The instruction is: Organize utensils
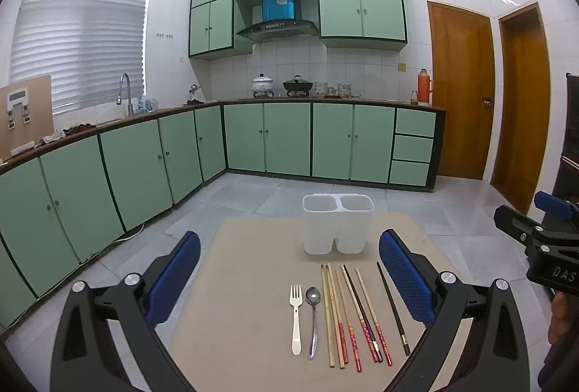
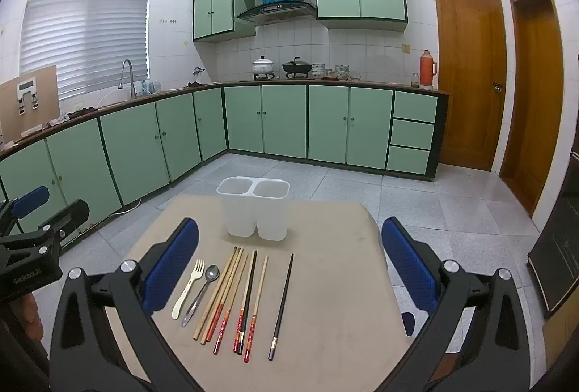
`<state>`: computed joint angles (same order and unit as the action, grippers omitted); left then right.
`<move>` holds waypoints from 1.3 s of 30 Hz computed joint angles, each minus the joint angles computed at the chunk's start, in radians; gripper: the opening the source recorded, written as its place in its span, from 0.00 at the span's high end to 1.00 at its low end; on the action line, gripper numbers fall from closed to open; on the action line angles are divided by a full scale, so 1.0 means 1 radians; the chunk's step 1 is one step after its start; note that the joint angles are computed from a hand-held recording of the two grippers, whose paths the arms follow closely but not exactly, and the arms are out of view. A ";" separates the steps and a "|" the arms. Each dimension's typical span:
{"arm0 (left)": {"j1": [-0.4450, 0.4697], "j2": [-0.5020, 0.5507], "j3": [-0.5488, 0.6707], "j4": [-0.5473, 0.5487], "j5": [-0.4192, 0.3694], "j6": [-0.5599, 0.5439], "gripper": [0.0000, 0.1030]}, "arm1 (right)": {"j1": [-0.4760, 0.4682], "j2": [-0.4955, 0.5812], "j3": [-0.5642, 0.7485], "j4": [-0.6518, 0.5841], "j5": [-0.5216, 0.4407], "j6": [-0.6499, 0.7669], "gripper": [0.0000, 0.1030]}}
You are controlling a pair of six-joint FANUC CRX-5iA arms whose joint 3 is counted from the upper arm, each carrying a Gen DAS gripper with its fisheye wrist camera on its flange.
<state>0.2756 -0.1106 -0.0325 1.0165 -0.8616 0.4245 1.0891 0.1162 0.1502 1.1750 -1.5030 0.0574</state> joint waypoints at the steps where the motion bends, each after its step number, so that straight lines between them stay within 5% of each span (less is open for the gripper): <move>1: 0.000 -0.001 -0.001 0.000 0.003 -0.002 0.06 | 0.000 0.001 0.002 -0.003 -0.001 0.001 0.05; 39: -0.003 0.008 -0.001 -0.006 0.021 -0.017 0.06 | 0.005 0.001 0.005 -0.004 -0.001 -0.005 0.05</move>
